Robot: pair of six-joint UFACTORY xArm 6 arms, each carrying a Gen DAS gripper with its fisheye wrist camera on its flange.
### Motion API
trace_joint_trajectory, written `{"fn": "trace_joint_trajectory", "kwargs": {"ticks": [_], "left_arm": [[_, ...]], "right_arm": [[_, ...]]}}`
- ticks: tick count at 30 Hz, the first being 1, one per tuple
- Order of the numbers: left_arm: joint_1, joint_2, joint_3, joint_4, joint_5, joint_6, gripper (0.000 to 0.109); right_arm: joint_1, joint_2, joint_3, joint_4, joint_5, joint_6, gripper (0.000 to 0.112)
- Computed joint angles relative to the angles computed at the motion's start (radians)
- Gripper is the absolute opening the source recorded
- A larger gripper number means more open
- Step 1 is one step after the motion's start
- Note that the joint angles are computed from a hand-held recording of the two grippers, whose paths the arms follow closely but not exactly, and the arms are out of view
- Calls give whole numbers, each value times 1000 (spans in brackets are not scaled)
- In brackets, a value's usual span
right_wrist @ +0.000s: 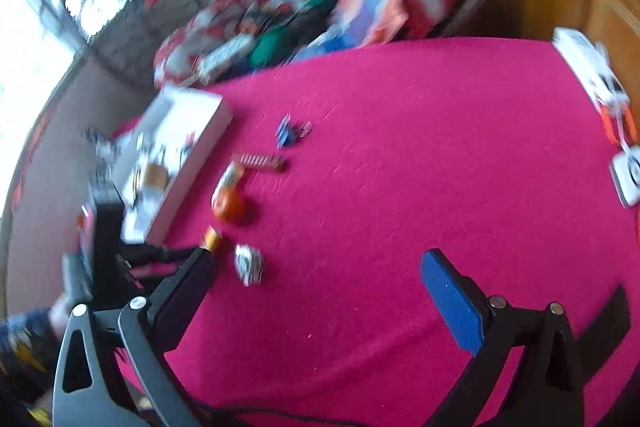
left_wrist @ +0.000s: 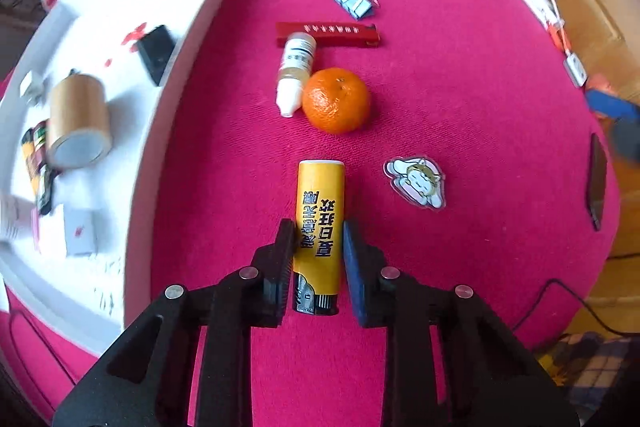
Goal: Organize rigid objects
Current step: 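Grasp the second yellow lighter with the left tool while the right tool grasps the cartoon sticker, then carry the lighter into the tray with the left tool while the right tool carries the sticker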
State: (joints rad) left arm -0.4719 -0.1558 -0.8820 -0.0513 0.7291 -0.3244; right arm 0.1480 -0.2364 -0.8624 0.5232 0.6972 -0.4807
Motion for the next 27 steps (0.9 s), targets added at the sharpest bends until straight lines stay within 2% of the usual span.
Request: {"fn": "trace_joint_trajectory", "kwargs": {"ticks": [3,7,11,14,17,19,20,21,27], "left_arm": [[10,-95,38,14,3,-35,24],[34,-247,117,63,12,-95,24],[78,-366,181,102,47,-143,24],[107,-423,210,107,65,-161,24],[119,-450,221,103,78,-166,24],[124,-457,224,95,80,-154,24],[128,-463,225,91,84,-146,24],[126,-465,224,94,86,-146,24],[147,-463,189,82,61,-94,24]], "right_arm": [[85,39,9,-62,-45,-46,99],[151,131,-37,-79,-29,-73,81],[206,209,-71,-215,-51,24,64],[225,234,-78,-259,-50,66,58],[254,248,-68,-403,-81,153,54],[264,246,-57,-450,-102,176,51],[264,242,-54,-444,-109,169,37],[261,240,-56,-432,-106,159,29],[223,182,-76,-199,-67,62,29]]}}
